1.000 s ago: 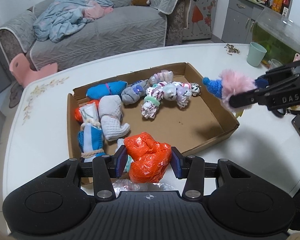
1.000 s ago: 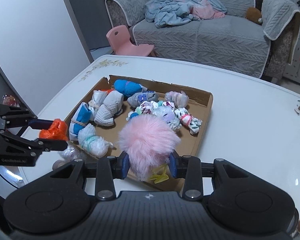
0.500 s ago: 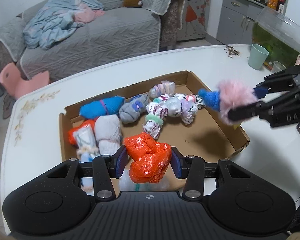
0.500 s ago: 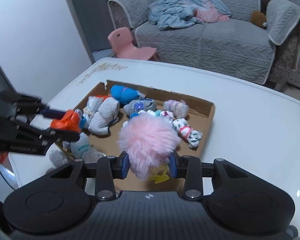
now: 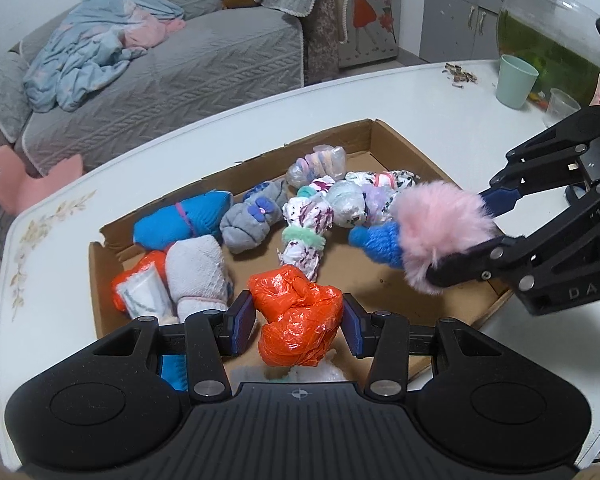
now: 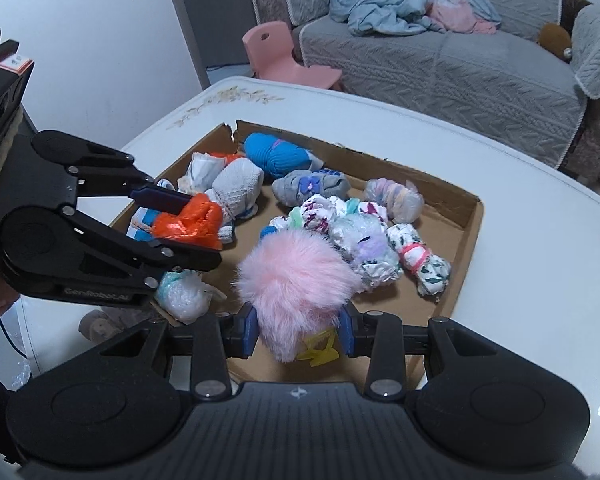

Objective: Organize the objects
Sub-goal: 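Lower both items into the box and open both tools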

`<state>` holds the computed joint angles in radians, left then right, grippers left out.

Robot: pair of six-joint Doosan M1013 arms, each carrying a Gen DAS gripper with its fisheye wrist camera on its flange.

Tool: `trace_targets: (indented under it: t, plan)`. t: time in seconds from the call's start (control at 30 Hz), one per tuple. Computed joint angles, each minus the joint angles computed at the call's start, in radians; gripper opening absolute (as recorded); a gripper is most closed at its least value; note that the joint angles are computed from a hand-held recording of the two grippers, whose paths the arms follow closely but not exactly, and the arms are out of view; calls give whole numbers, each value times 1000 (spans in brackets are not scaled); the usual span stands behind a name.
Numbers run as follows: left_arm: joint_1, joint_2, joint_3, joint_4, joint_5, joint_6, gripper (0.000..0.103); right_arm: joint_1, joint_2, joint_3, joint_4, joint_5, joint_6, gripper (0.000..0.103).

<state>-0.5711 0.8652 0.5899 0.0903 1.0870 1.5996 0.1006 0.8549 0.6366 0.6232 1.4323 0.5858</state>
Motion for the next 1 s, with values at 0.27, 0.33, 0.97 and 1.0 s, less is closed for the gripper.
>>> trace_targets:
  t: [0.27, 0.33, 0.97, 1.0]
  plan:
    - [6, 34, -42, -8, 35, 3, 52, 15, 24, -33, -41, 22, -13, 35]
    - [8, 42, -51, -11, 45, 1, 52, 21, 32, -44, -55, 21, -20, 35]
    - [14, 104, -122, -7, 72, -11, 52, 45, 113, -168, -100, 34, -7, 36]
    - [15, 107, -126, -10, 74, -11, 52, 46, 116, -171, -102, 37, -10, 36]
